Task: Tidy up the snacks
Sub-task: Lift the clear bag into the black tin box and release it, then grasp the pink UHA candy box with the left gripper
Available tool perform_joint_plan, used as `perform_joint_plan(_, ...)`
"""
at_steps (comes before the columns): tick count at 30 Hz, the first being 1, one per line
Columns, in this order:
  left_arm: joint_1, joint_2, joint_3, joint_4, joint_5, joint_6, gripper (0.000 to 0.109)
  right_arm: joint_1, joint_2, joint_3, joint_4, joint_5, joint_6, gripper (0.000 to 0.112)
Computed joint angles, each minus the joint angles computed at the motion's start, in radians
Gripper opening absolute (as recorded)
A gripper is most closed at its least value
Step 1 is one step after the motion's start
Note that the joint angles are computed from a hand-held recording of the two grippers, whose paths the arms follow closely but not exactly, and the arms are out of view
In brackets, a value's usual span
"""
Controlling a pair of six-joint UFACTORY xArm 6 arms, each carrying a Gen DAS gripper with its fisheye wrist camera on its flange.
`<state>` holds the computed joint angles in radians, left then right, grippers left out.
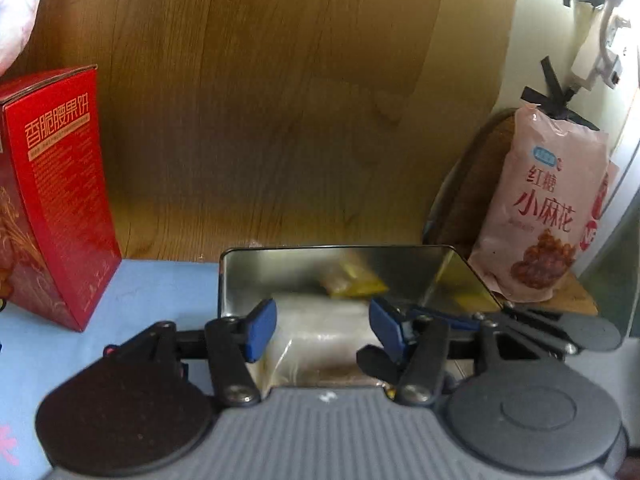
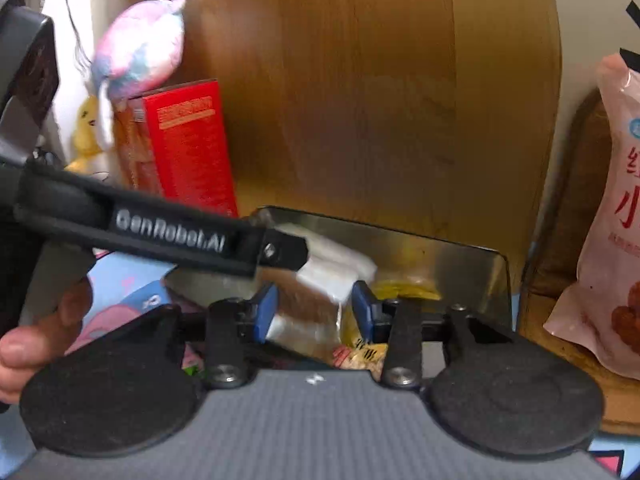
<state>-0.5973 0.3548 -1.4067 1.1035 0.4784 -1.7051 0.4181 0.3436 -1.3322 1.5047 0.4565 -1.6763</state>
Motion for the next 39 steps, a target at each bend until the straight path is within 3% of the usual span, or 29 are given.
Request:
perform_joint_plan(5, -0.004, -0.191, 0.218, 0.303, -0.033, -0.331, 0.062, -0.051, -0.083, 0.085, 0.143, 0.079, -0.112, 0.050)
perform_joint_plan(7, -0.020, -0.275, 0.323, 0.375, -0.008, -0.449, 0.065, -0.108, -0.144, 0.156, 0.141, 0.185, -0.094, 0.050)
perform_joint_plan(9, -0.039, -0.335, 0.414, 0.388, 0.025, -0.529, 0.065, -0.156, -0.192, 0.224, 0.099, 0.268, -0.046, 0.050)
perform_joint_plan(11, -0.061, -0.371, 0.488, 0.366, 0.053, -0.608, 0.066, -0.173, -0.228, 0.283, 0.050, 0.280, 0.002, 0.050)
perform_joint_plan(13, -0.069, -0.368, 0.523, 0.384, 0.024, -0.697, 0.066, -0.186, -0.257, 0.348, 0.027, 0.289, 0.016, 0.050)
perform_joint_plan(18, -0.095, -0.267, 0.481, 0.354, -0.018, -0.697, 0.064, -0.143, -0.260, 0.414, 0.049, 0.209, 0.021, 0.050)
perform_joint_plan(21, -0.143, -0.231, 0.448, 0.345, 0.046, -0.664, 0.063, -0.089, -0.233, 0.387, 0.089, 0.161, 0.011, 0.050)
perform_joint_plan(22, -0.139, -0.238, 0.457, 0.384, 0.010, -0.703, 0.062, -0.087, -0.232, 0.389, 0.087, 0.177, 0.017, 0.050)
perform_joint_plan(23, -0.140, -0.243, 0.463, 0.398, -0.007, -0.723, 0.050, -0.085, -0.227, 0.386, 0.075, 0.205, 0.026, 0.050)
perform_joint_plan(24, -0.142, -0.254, 0.477, 0.402, -0.017, -0.737, 0.046, -0.076, -0.229, 0.392, 0.085, 0.211, 0.007, 0.050)
perform_joint_plan(25, -0.146, -0.269, 0.496, 0.411, -0.025, -0.758, 0.045, -0.054, -0.245, 0.408, 0.111, 0.176, -0.030, 0.047)
perform_joint_plan(29, -0.195, -0.324, 0.567, 0.446, -0.013, -0.819, 0.045, -0.060, -0.297, 0.455, -0.013, 0.267, 0.017, 0.035)
perform_joint_plan(32, -0.240, -0.372, 0.618, 0.447, -0.003, -0.813, 0.051, -0.047, -0.374, 0.545, -0.062, 0.257, -0.047, 0.035)
perform_joint_plan(34, -0.249, -0.422, 0.660, 0.482, -0.011, -0.837, 0.055, -0.070, -0.417, 0.578, -0.123, 0.306, -0.039, 0.035)
perform_joint_plan(39, -0.212, -0.535, 0.713, 0.451, 0.073, -0.806, 0.064, -0.134, -0.462, 0.567, -0.057, 0.327, -0.078, 0.036)
